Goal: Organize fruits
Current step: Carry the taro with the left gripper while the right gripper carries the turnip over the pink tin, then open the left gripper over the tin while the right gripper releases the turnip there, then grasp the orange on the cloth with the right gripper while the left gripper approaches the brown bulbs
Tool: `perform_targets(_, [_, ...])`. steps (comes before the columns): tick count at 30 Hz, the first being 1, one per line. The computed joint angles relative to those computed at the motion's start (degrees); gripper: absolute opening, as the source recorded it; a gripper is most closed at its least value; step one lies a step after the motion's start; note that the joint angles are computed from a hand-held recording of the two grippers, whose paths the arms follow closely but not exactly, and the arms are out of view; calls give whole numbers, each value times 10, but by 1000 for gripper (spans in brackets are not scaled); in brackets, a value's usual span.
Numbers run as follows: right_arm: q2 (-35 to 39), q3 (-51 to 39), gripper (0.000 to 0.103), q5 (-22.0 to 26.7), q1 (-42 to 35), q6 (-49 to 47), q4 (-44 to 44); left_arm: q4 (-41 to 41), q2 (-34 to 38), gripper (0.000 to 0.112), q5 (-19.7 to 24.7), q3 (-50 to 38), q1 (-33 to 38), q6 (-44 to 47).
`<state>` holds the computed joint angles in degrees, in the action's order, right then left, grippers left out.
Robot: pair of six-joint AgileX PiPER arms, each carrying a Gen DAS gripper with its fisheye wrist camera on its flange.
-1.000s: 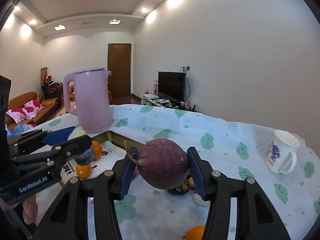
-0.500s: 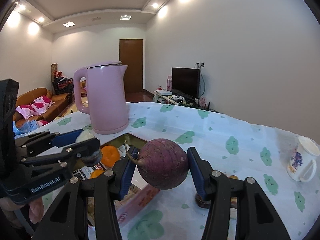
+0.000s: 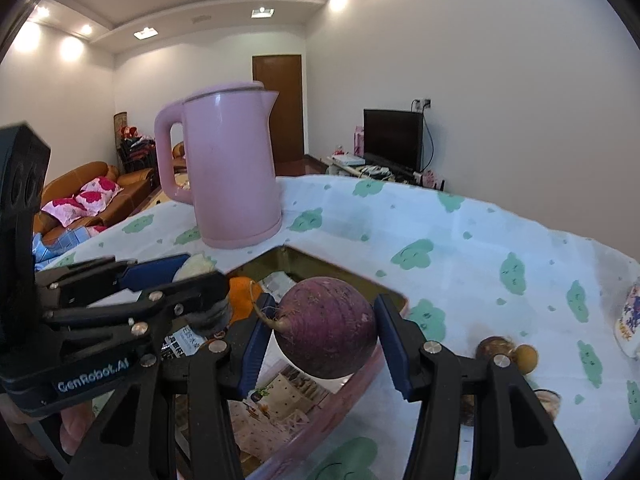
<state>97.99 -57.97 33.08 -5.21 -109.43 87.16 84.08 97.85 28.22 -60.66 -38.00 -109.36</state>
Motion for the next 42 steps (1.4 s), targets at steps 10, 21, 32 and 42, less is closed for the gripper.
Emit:
perform_targets(10, [21,-19,53,-11,13,34,-33,-22,21,40,-31,-26,31,35])
perform_targets(21, [28,-29,54,-5,26,58,-78,13,25,63,-29,-29,17,16])
perform_targets(32, [-38,25,62,2,-38,46,-84,59,-18,84,63,18,-28,-74])
perform_targets(42, [-52,33,63,28,-212,75,-181,1,26,91,125,-37,-112,-22])
